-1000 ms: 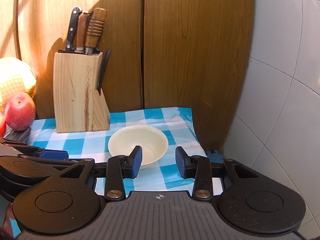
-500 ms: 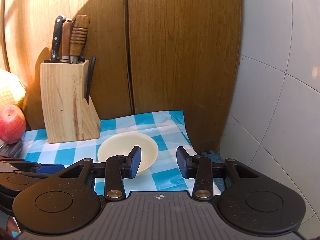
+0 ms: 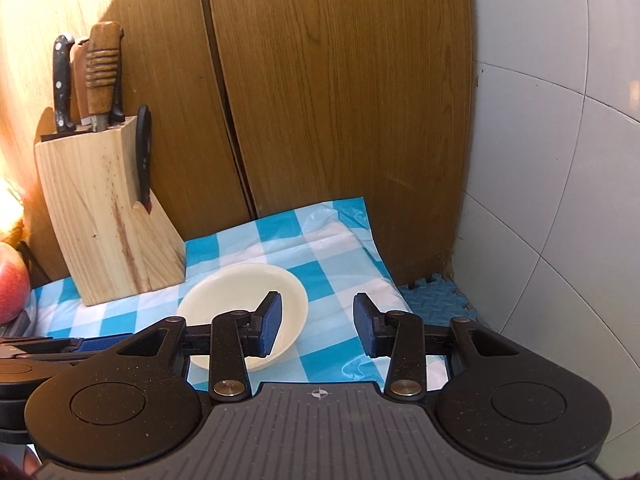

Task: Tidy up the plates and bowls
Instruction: 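Move the right gripper to the rim of the lone cream bowl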

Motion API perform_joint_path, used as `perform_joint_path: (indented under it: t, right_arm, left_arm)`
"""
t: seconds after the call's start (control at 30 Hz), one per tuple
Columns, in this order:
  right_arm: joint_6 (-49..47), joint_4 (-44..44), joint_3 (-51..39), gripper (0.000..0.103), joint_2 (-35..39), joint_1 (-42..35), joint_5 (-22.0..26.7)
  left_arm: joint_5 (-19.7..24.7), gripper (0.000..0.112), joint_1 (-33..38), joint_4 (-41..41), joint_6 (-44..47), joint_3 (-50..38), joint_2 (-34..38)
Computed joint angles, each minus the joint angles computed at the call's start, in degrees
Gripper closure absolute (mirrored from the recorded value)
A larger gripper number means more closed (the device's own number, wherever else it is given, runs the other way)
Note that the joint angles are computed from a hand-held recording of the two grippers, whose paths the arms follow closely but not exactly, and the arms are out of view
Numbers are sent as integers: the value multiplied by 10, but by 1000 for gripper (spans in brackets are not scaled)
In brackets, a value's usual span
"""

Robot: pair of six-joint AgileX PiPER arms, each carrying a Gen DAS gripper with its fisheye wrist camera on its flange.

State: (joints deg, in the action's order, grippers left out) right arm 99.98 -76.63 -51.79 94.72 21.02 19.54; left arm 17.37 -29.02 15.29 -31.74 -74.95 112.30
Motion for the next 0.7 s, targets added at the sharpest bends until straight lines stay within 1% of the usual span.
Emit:
perform_joint_path:
  t: [0.1, 0.2, 0.4, 0.5, 0.57, 0.67, 0.7]
  right_arm:
    - [-26, 13, -17, 55, 21, 3, 5]
    - [-28, 5, -24, 55, 34, 2, 2]
    - [27, -84, -23, 56, 55, 15, 24]
    - [15, -78, -28, 58, 63, 6, 10]
    - [5, -73, -32, 60, 70, 4, 7]
    - [-15, -56, -38, 67, 78, 1, 1]
    - [-26, -44, -40, 72, 80, -2, -4]
  left_arm:
    - [3, 84, -1, 22, -17, -11, 15]
    - [3, 84, 1, 12, -9, -20, 27]
    - [2, 84, 2, 12, -6, -31, 42]
    - [4, 84, 0, 32, -21, -35, 48]
    - [3, 84, 1, 26, -15, -37, 53]
    - [5, 84, 2, 19, -8, -41, 59]
    - [7, 84, 3, 13, -3, -44, 62]
